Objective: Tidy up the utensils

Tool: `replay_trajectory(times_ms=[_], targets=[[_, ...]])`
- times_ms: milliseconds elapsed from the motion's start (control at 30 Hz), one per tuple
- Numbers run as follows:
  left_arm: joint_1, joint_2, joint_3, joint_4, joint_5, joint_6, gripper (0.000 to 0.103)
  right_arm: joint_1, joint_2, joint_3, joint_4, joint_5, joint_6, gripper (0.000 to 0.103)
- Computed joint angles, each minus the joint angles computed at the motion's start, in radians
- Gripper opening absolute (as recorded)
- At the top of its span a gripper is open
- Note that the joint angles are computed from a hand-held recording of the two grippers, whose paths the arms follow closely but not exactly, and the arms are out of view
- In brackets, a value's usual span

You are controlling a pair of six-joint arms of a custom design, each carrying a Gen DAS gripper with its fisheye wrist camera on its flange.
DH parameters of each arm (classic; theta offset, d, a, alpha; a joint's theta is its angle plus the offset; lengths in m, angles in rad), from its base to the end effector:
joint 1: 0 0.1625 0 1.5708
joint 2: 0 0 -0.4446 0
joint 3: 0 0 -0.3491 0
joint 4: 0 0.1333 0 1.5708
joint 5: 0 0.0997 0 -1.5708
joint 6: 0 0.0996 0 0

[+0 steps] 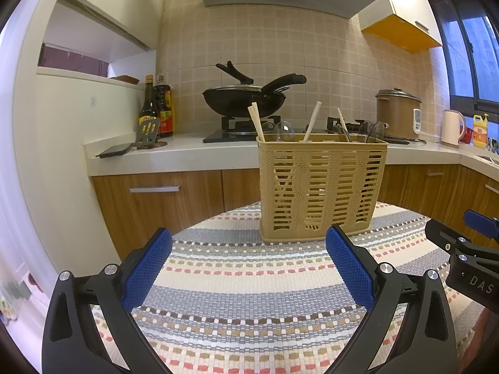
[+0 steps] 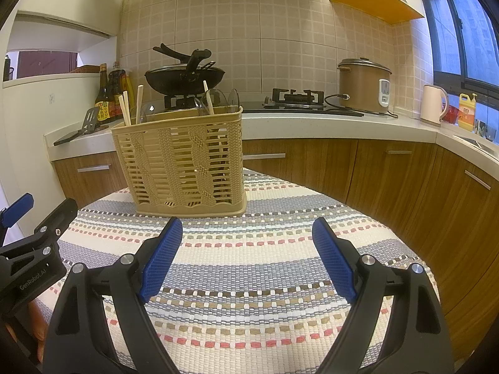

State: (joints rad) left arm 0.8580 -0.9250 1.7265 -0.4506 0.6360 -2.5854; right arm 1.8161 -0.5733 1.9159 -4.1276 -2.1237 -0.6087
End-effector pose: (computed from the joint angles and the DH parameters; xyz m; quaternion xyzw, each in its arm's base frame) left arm -0.1862 -0.5418 0.1528 0.2259 0.7423 -0.5387 0.3282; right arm 0.2162 -0.5301 0.1274 0.1855 -0.7837 0.4993 0.3197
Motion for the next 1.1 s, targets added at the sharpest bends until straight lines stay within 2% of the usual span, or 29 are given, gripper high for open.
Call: replay_trajectory(times_ms=[400, 633, 1100], targets=[[-0.002, 0.001, -0.008, 0.02, -0.002, -0.014, 0.095, 0.0, 0.006, -0.01, 0.003, -0.011, -0.004, 0.081], [-0.004, -0.004, 0.01, -0.034, -0.006, 0.008, 0.095, 0.0, 0.008, -0.016, 0.007, -0.02, -0.001, 0.081], [-0.013, 0.005, 0.014, -0.064, -0.025, 0.05, 0.095, 0.002, 0.008, -0.014, 0.009, -0.025, 0.001, 0.081]])
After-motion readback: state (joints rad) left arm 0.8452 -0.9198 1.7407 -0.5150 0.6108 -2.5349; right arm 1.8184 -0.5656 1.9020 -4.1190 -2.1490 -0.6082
